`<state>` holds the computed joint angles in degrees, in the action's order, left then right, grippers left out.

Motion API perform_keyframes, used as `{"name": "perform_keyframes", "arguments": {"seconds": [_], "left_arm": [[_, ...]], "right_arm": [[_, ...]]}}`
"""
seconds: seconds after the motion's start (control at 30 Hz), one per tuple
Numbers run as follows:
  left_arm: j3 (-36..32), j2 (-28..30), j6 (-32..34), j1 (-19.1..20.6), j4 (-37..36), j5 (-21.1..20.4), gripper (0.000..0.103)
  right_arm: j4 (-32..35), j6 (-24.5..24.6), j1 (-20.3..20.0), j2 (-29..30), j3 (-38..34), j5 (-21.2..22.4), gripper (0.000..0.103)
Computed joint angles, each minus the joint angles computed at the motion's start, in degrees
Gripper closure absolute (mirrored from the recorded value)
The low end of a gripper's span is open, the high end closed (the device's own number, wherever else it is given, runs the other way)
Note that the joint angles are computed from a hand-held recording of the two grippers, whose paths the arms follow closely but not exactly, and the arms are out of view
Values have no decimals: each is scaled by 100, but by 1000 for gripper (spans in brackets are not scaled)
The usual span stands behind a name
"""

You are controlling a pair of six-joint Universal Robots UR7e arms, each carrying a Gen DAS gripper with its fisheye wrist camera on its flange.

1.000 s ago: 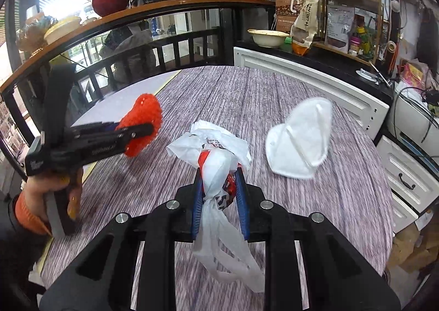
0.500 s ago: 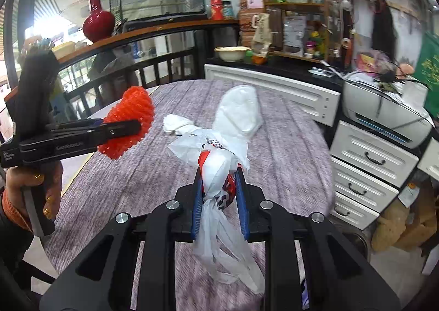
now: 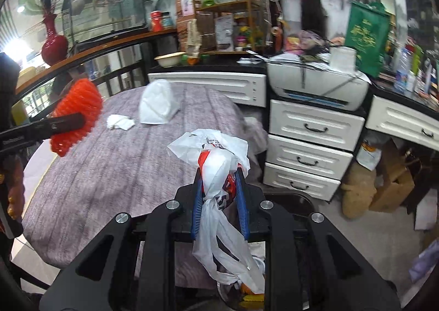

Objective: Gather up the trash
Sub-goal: 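Carry the orange net with the left tool to the bin while the right tool drops the white tissue in, then lower the orange foam net into the bin and open the left tool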

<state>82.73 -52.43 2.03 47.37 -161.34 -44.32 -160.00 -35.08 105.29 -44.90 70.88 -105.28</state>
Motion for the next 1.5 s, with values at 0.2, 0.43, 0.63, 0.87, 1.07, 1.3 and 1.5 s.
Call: {"name": "perform_keyframes", "arguments": {"seconds": [0.2,0.43,0.63,0.87,1.07,1.3,1.5], "left_arm": [[-238,252,-84,-45,180,-308,69],[-577,633,-125,-76,490,-606,69],[-896,963,-95,-94,817,-815,69],[-1288,1302,-189,-32,1365,-1073,69],[-1502,1537,-156,9,1726,-1137,69],[-1744,1785,-156,65,2063,-1169,69],[-2142,2099,-119,133,2562,-1179,69]], "right_arm": [[-264,192,-246,-174,252,-340,80],[-456,224,-479,13,294,-1068,80],[-379,433,-715,247,208,-1528,80],[-186,1047,-939,195,332,-1645,39],[-191,1431,-1014,-72,533,-1546,39],[-685,1494,-953,-310,633,-1474,32],[-1071,1512,-912,-538,744,-1362,31]]}}
